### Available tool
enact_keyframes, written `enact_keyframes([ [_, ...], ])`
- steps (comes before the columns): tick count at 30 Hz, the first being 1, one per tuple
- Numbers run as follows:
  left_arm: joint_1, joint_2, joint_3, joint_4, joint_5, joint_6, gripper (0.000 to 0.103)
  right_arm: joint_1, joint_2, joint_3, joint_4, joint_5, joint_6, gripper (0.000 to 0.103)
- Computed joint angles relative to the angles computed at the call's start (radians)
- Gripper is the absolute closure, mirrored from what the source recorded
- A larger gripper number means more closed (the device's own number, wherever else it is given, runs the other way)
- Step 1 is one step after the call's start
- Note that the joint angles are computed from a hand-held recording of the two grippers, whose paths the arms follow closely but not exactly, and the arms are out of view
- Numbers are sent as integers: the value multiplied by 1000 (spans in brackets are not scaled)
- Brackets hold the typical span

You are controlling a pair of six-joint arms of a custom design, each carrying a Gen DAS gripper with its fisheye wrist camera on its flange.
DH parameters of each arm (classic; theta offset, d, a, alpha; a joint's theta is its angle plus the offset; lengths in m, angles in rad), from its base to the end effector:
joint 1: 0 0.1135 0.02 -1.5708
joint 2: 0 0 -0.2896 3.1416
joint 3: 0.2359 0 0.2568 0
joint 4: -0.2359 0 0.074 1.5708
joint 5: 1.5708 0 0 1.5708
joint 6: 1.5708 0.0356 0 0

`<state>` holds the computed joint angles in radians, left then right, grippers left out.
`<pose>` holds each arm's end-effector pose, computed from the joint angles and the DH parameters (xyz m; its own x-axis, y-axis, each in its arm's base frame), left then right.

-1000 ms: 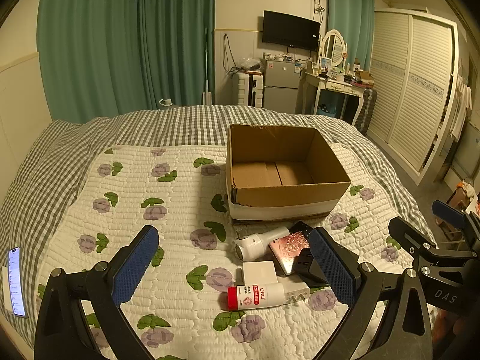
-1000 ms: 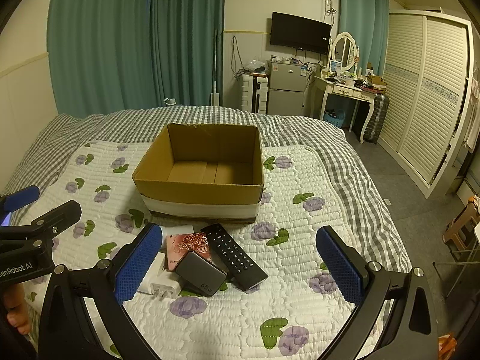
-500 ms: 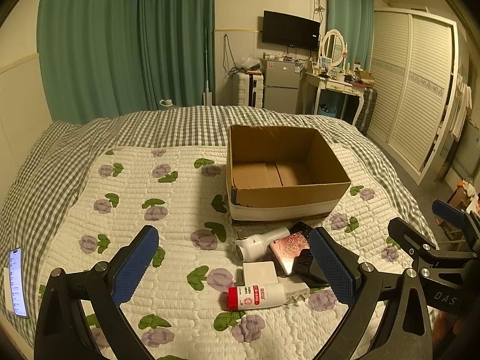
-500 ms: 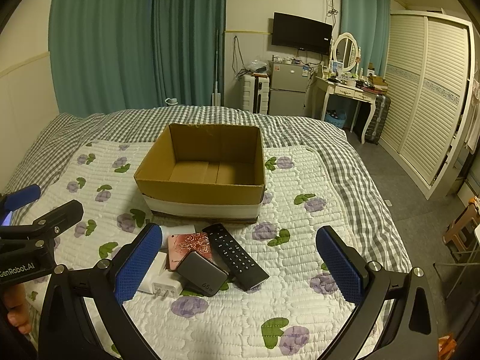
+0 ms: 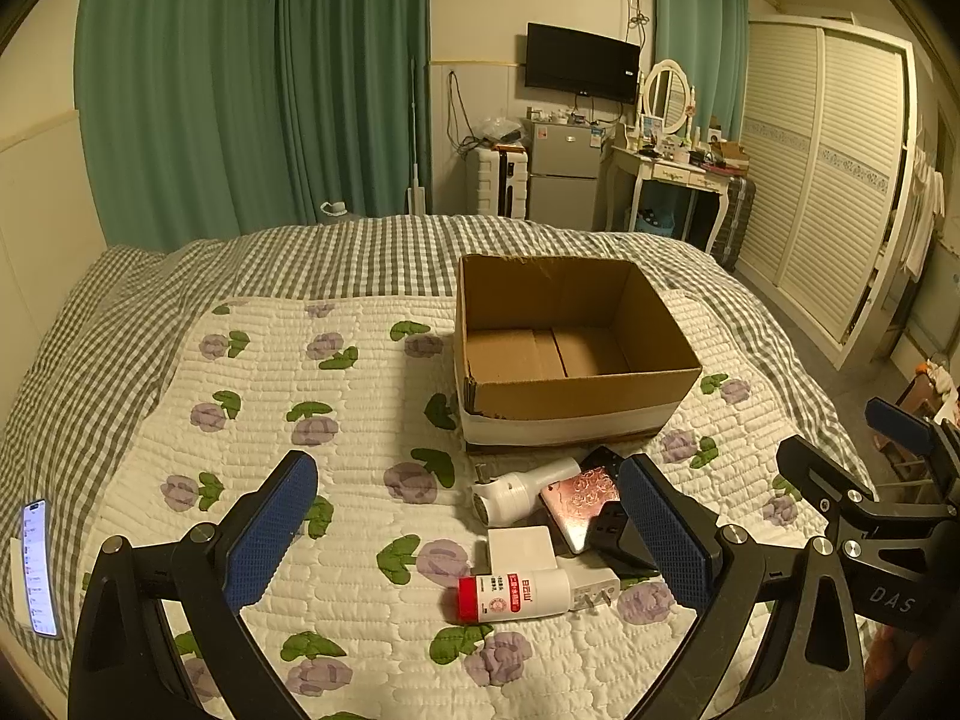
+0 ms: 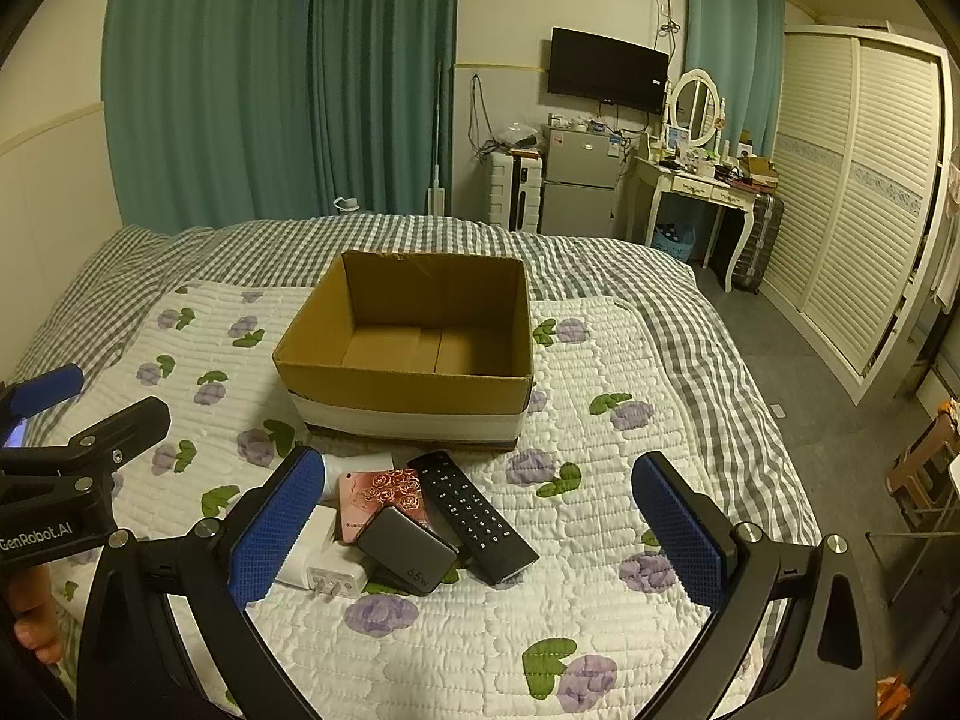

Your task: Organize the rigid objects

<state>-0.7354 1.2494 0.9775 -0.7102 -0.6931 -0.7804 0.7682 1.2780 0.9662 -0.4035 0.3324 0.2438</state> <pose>0.1943 -0.1451 0.2947 -0.6163 -0.1723 -0.7685 -0.2541 0.9671 -0.0131 0.2049 0.1818 0.3007 -0.5735 -0.2368 -0.7842 -0.3516 0.9358 -0.0255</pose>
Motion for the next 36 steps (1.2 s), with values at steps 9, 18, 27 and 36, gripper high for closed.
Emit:
enact_keyframes([
  [9,-2,1,1,-1,-2,-1,1,3,0,1,-2,3,2,0],
  [18,-3,2,1,-2,-4,-2,1,5,-2,0,-2,6,3,0],
  [27,11,-12,10,-6,1,17,1,11,-1,6,-6,11,4,0],
  [36,2,-12,4,-13,-4,-1,1,13,-15,6,-16,12,-14,0],
])
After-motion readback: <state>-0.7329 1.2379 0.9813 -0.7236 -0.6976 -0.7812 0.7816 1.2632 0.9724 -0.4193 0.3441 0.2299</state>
